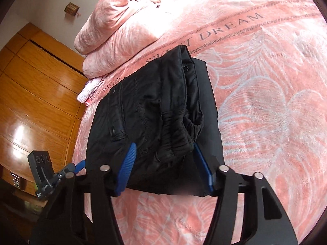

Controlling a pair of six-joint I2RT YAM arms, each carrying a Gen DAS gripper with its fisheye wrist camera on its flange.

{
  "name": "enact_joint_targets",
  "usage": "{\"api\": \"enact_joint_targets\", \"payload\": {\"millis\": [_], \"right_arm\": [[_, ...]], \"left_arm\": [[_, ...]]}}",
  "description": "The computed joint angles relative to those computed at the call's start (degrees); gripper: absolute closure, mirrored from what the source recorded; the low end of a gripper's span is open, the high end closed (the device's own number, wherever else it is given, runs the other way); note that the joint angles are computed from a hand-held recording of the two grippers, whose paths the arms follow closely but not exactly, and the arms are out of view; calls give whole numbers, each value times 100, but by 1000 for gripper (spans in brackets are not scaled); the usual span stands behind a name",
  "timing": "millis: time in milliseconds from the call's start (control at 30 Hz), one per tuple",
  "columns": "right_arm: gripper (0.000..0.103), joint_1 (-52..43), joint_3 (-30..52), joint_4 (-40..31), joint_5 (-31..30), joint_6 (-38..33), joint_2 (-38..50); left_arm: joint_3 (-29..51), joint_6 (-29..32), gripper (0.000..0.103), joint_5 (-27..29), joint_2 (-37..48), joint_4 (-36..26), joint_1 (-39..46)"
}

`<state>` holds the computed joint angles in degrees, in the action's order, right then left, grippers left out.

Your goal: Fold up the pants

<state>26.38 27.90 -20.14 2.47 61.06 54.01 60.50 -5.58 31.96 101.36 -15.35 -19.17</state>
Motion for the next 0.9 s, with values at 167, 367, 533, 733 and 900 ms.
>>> {"api": "enact_joint_targets", "payload": {"millis": [167,367,533,733,900], "right_arm": [[67,-28,30,-74,-1,101,567],[53,534,347,-549,632,389,624],[23,2065,1841,-2754,2257,1288,1335],[3,3448,3166,-4605,3017,2982,2289],[3,3962,4073,-5746,3020,3582,3024]], "left_arm": [[-92,262,6,-300,178,179,-149],[-68,160,6,-716,-166,-220,-273],[-299,-167,4,-1134,-996,-545,-351],[-567,-115,4,-2345,-2016,-1172,-806],[-671,-81,4,-2430,-2562,-1653,-895]]}}
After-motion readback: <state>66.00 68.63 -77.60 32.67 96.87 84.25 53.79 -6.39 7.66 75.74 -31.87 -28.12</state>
